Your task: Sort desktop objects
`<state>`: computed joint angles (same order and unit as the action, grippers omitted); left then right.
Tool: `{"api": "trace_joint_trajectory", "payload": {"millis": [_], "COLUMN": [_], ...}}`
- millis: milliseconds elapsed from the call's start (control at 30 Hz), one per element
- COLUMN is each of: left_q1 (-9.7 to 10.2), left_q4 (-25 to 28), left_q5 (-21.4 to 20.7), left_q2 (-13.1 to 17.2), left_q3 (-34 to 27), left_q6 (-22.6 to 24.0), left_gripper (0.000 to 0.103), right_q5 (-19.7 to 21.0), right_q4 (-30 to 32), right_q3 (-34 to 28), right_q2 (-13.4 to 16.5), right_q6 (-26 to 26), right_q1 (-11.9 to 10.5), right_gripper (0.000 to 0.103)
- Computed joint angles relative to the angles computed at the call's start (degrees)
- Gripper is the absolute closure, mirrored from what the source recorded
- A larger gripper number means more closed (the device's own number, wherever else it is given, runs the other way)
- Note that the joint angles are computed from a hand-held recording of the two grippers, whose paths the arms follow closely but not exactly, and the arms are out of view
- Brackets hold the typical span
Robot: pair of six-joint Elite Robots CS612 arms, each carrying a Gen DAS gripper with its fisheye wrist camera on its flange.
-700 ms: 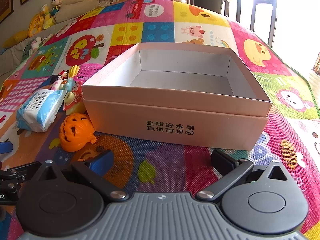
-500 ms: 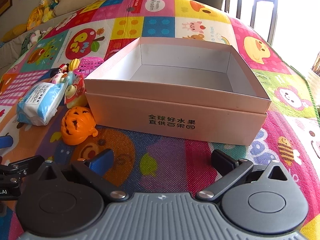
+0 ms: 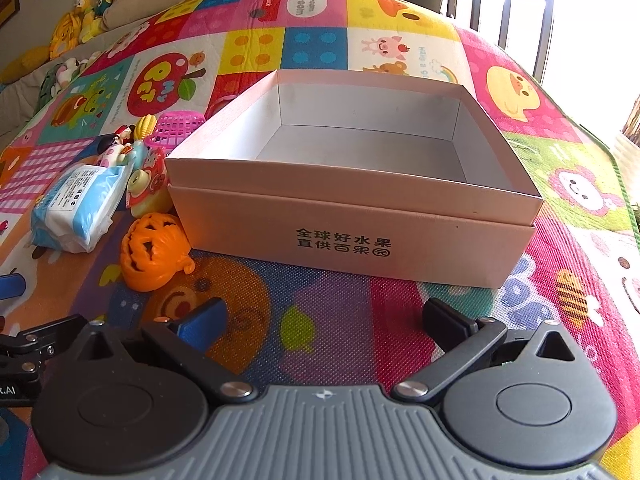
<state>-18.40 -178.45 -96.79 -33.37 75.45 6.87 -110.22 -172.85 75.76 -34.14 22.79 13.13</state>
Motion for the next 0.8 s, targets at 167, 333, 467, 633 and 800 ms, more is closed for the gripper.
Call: {"api": "trace_joint_trajectory", "payload": {"millis": [167,333,467,633,800], "left_q1": [-0.01,0.36,0.58,0.87,0.89], "left_q4": [-0.01,0.08,1.13,1.24,0.39], "left_q5": [0.11,-1.04,-0.47,-0.68,0.00], "left_q2": [-0.22,-0.29,-0.73,-1.09,-1.05], "left_q3": [0.32,0.32,0.42,0.64,0.56], "left_q6": [0.01,0.18,-1.35,-1.86,-2.20], "left_gripper": [0.000,0.000,0.000,0.000,0.000], "right_q5": [0.08,0.75,3.31,2.65,0.95], "right_q4": [0.36,-0.09,-0.84,-4.49,-8.19], "right_q3": [-0.07,0.32,1.48,3.72,4.02], "right_q2": [-0.03,-0.25,-0.98,-1.98,-2.31], "right_q6": [-0.03,-1.00,-3.55,-8.05,-12.44], "right_q1": [-0.03,-0.13,-0.33,0.58,1.56], "right_gripper": [0.000,0.000,0.000,0.000,0.000]}}
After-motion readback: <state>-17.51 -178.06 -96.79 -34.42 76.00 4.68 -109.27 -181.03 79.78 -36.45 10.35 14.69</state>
